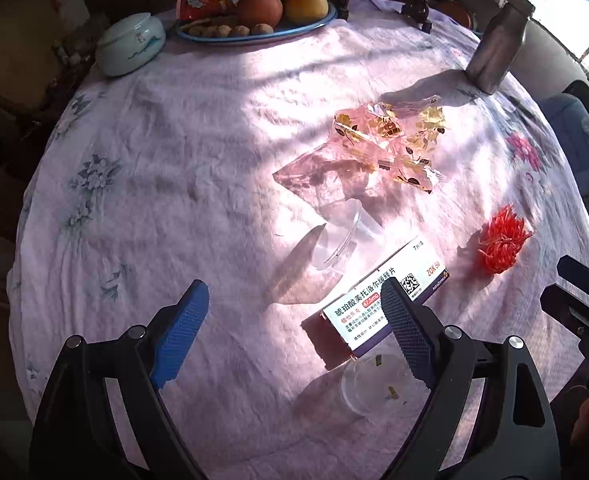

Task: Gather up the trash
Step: 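Grasp the clear plastic cup with the left tool while the right tool grasps the pink gold-patterned bag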

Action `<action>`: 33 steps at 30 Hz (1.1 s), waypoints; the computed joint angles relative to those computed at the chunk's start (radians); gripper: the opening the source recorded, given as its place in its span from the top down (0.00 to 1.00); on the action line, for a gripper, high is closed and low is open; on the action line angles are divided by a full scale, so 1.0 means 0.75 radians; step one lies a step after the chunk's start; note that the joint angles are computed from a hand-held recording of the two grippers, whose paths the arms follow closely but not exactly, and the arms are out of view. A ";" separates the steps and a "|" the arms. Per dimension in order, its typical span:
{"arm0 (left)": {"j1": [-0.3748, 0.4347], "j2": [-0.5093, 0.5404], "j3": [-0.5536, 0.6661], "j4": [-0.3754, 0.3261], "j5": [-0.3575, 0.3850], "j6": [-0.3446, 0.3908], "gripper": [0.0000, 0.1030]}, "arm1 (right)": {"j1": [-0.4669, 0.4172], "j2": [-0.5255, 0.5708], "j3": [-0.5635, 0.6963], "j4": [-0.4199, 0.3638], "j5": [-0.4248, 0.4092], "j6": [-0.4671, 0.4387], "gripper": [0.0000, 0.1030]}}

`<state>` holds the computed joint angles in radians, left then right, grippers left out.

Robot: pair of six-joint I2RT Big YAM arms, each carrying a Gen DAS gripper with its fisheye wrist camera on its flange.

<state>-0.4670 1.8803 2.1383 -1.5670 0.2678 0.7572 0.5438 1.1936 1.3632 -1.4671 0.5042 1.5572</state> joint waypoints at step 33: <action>0.109 0.139 0.196 -0.011 -0.158 -0.209 0.63 | -0.532 0.154 -0.089 0.536 -0.358 -0.565 0.12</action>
